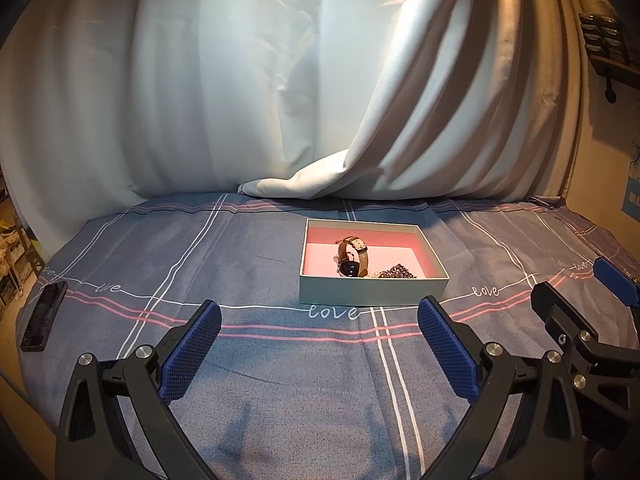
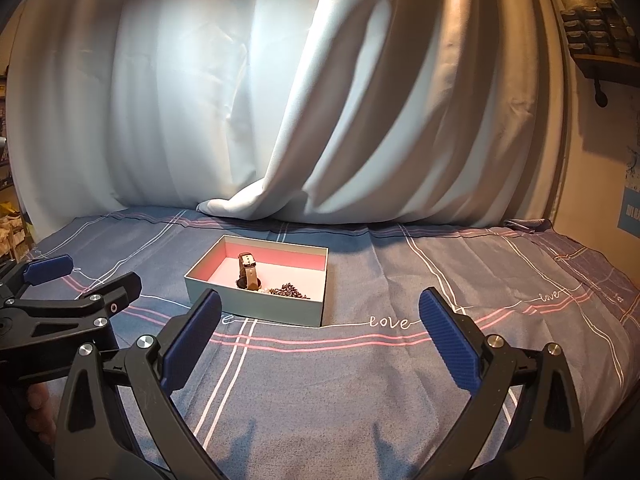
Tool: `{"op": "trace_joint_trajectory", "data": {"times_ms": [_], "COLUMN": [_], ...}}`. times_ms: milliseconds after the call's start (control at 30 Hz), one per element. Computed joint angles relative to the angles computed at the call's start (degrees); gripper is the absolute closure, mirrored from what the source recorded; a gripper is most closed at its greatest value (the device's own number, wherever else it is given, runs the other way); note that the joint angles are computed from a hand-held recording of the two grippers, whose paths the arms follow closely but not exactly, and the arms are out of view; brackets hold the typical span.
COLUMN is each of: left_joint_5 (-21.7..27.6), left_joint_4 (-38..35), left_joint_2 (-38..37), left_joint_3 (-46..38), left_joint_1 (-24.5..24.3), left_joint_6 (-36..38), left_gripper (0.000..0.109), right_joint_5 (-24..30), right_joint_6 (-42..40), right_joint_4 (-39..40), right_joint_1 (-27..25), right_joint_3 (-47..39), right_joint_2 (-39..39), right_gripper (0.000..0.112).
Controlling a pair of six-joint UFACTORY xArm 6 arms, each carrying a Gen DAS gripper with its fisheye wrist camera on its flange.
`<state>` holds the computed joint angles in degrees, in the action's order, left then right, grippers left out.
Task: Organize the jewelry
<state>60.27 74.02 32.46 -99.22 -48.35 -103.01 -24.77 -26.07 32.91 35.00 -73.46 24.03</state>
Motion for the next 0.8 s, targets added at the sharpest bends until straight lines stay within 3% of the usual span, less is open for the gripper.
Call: {"op": "trace_joint_trajectory", "data": {"times_ms": [800], "left_joint_5": [-0.83], "left_joint_4": [-0.04], "left_joint_2": [-0.39], "left_joint_3": [0.53], "left_joint_1": [0.10], "left_joint_6": [0.06], "left_gripper": [0.012], "right_joint_5": [0.21], "right_joint_6": [-0.33], "right_joint_4": [0.23], "right_joint_1": [0.10], "right_joint_3": [0.16], "right_joint_2": [-0.27], "right_gripper": [0.015]}}
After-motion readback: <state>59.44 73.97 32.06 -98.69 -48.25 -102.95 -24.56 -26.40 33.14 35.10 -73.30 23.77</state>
